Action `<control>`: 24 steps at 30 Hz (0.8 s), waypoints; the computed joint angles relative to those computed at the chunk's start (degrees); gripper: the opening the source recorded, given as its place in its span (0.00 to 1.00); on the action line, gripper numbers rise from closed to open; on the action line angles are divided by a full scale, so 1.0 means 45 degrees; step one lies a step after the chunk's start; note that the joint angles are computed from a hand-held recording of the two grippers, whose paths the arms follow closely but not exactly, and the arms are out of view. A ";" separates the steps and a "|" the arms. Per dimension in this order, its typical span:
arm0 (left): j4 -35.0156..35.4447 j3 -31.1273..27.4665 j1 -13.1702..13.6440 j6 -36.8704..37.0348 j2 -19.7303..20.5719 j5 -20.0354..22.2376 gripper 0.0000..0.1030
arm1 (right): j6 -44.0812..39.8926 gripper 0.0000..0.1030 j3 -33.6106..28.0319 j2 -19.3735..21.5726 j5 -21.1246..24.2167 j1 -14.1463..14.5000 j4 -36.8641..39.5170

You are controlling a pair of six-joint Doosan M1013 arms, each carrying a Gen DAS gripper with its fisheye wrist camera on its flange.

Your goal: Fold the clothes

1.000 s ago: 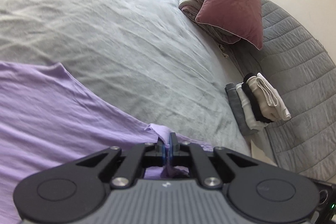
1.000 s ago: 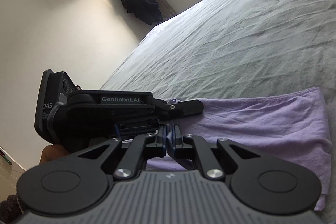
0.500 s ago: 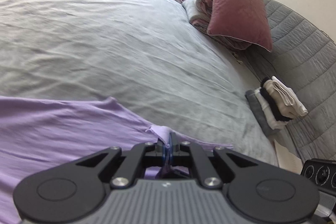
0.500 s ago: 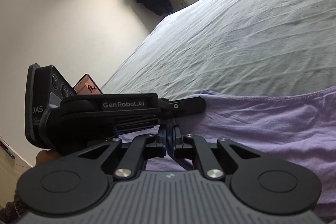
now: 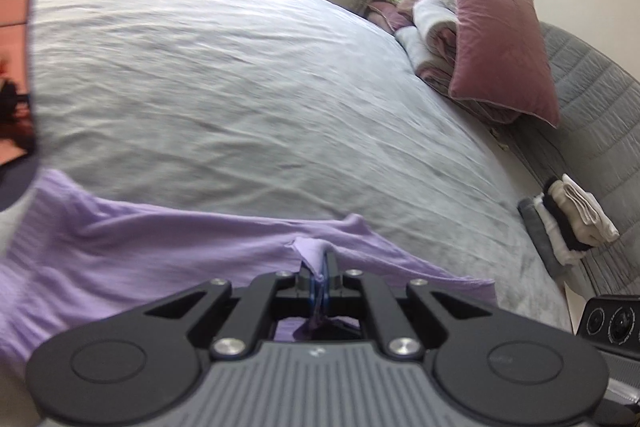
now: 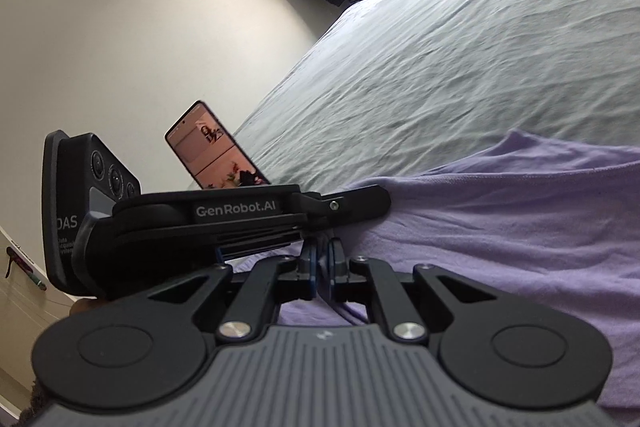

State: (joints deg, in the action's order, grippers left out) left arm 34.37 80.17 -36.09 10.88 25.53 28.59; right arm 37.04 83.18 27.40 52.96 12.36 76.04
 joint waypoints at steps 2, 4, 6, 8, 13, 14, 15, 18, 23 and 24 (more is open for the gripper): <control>0.0435 0.0391 0.0054 -0.0492 -0.0228 -0.0019 0.03 | 0.0002 0.06 -0.0043 0.0062 0.0011 0.0172 0.0046; 0.0870 0.0760 0.0104 -0.0896 -0.0445 -0.0042 0.03 | -0.0034 0.06 -0.0046 0.0093 -0.0017 0.0354 0.0102; 0.1311 0.1070 0.0140 -0.1116 -0.0629 0.0055 0.03 | -0.0055 0.06 -0.0076 0.0159 -0.0021 0.0526 0.0189; 0.1701 0.1343 0.0174 -0.1264 -0.0791 0.0171 0.03 | -0.0064 0.06 -0.0090 0.0221 -0.0007 0.0662 0.0256; 0.2321 0.1810 0.0246 -0.1507 -0.1092 0.0505 0.03 | -0.0018 0.06 -0.0149 0.0381 -0.0003 0.1007 0.0449; 0.2367 0.1888 0.0268 -0.1523 -0.1149 0.0566 0.03 | 0.0005 0.06 -0.0172 0.0417 0.0013 0.1067 0.0486; 0.2368 0.1945 0.0292 -0.1499 -0.1189 0.0625 0.03 | 0.0029 0.06 -0.0192 0.0450 0.0026 0.1125 0.0522; 0.2295 0.2070 0.0362 -0.1357 -0.1281 0.0808 0.03 | 0.0074 0.06 -0.0218 0.0524 0.0046 0.1272 0.0574; 0.2348 0.2204 0.0412 -0.1152 -0.1396 0.1217 0.03 | 0.0238 0.07 -0.0272 0.0668 0.0011 0.1463 0.0525; 0.2421 0.2224 0.0405 -0.1163 -0.1418 0.1312 0.02 | 0.0307 0.07 -0.0273 0.0699 -0.0018 0.1496 0.0469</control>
State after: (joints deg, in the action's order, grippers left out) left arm 45.26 90.18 -34.27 5.65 19.15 34.49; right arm 38.42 81.95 30.54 52.88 19.09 78.15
